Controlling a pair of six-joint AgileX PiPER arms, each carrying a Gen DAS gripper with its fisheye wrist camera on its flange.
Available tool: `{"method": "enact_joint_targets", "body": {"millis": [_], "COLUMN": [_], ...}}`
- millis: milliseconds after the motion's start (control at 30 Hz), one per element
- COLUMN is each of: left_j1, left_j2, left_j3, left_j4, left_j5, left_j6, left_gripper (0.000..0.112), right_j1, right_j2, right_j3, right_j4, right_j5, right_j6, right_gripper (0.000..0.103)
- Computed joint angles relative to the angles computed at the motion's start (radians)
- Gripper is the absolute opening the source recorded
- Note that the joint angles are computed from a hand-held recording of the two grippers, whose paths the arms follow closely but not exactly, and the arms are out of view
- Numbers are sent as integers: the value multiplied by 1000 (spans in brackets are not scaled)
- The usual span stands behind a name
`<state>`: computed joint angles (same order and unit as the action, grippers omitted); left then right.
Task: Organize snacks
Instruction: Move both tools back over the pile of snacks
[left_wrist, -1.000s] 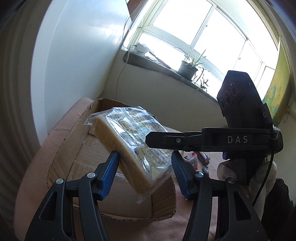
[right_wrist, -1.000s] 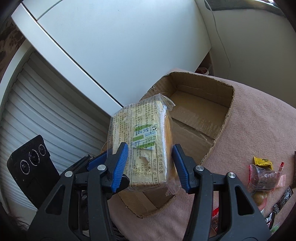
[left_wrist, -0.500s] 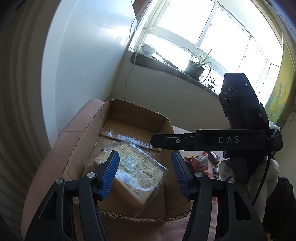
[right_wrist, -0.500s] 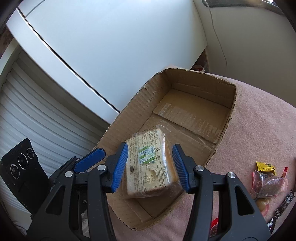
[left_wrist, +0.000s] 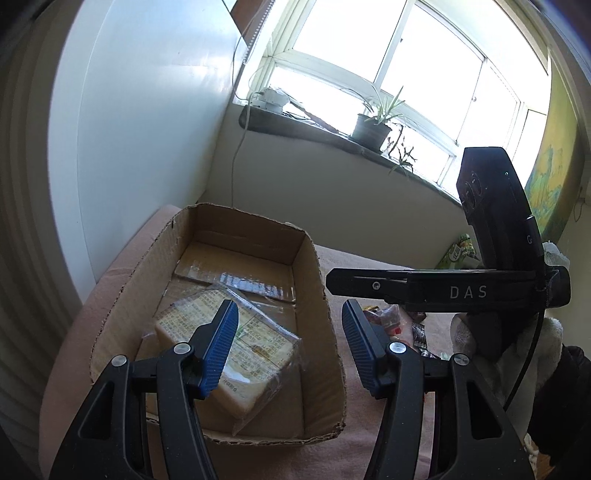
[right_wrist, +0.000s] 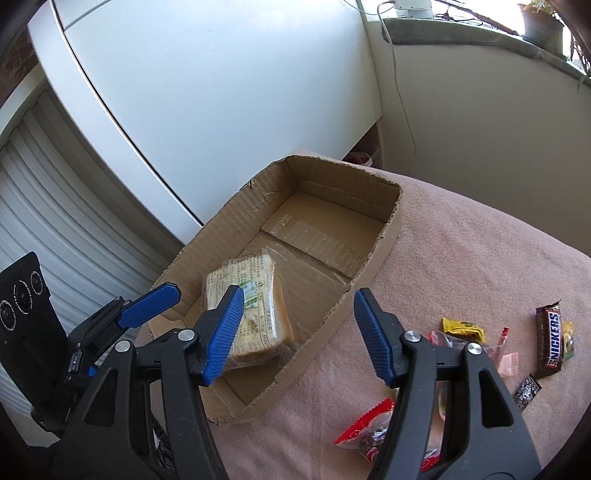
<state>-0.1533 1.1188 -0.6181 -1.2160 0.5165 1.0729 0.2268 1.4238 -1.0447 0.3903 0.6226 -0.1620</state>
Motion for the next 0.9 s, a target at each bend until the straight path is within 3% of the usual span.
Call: {"method": "enact_joint_targets", "body": {"millis": [233, 500, 733, 900], "left_j1": [-160, -325, -472, -573], "left_j2": [15, 78, 150, 234], "left_j3": [-25, -77, -136, -201], "left_j4": [58, 166, 341, 583], "left_j5": [-78, -157, -216, -249], "left_j6": [-87, -238, -458, -741], "left_gripper": [57, 57, 57, 61], "right_j1": [-156, -412, -548, -632], "right_j2": [-156, -263, -251, -172], "right_j3": [114, 200, 232, 208], "right_j4": [-44, 26, 12, 55], "right_j5": [21, 93, 70, 60], "right_j6": [-37, -189, -271, -353], "right_gripper": [66, 66, 66, 66]}}
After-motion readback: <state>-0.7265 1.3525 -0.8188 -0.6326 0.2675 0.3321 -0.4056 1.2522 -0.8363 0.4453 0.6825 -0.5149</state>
